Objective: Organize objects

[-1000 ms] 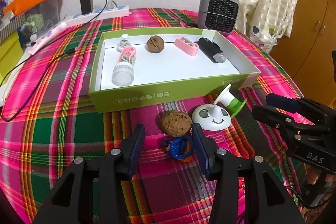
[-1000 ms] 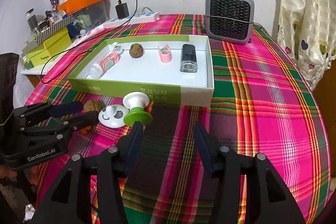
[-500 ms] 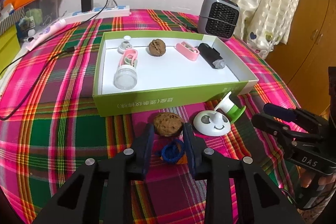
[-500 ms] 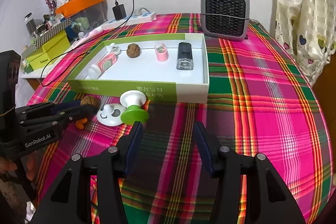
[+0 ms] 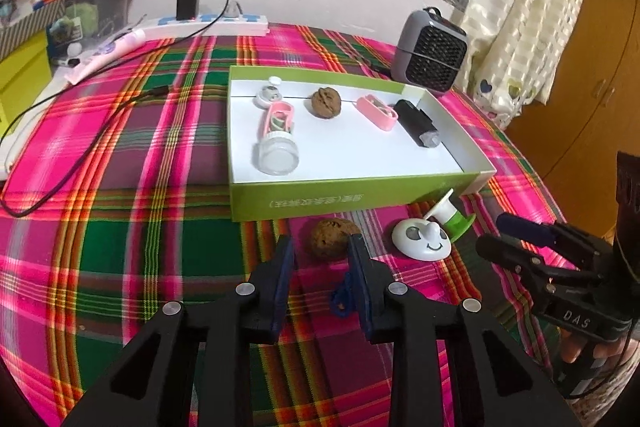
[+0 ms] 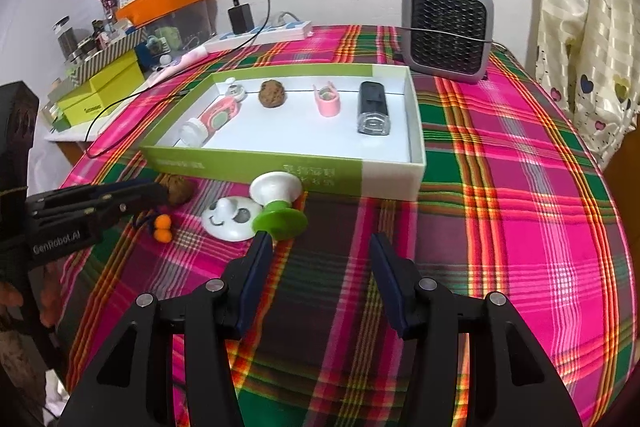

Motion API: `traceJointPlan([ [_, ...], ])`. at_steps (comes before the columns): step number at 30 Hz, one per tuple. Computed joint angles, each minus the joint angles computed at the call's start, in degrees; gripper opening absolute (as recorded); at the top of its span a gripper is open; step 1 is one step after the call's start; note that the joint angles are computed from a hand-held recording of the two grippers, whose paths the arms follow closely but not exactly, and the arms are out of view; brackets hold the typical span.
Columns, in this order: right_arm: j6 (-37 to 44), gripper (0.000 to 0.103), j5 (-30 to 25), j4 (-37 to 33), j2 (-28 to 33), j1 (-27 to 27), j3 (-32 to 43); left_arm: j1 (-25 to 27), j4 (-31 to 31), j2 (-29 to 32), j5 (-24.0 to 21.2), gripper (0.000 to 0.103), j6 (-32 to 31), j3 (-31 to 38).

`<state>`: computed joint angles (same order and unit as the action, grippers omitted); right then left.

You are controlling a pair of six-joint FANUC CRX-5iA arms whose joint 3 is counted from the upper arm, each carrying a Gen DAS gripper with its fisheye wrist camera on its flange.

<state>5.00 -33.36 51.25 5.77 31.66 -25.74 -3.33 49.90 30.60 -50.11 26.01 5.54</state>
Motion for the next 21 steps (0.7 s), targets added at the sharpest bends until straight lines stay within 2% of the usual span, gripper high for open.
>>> traceJointPlan([
  [2, 0.35, 0.052, 0.18, 0.20, -0.01, 0.29, 0.10, 0.48, -0.22, 0.70, -1.68, 0.026, 1.33, 0.98],
  [9, 3.04, 0.051, 1.37, 0.05, 0.57, 1.45, 1.23, 0.87, -0.50, 0.68, -0.77, 0.026, 1.79, 0.65],
  [14, 10.59, 0.051, 1.70, -5.48, 2.90, 2.62, 5.04, 1.31, -0.98, 1.04, -0.68, 0.026, 2.69, 1.12],
  [21, 17.66, 0.051, 1.71, -9.50, 6.47, 3.73, 9.70, 1.95, -1.09, 1.26, -0.91, 0.026, 2.62, 1.26],
])
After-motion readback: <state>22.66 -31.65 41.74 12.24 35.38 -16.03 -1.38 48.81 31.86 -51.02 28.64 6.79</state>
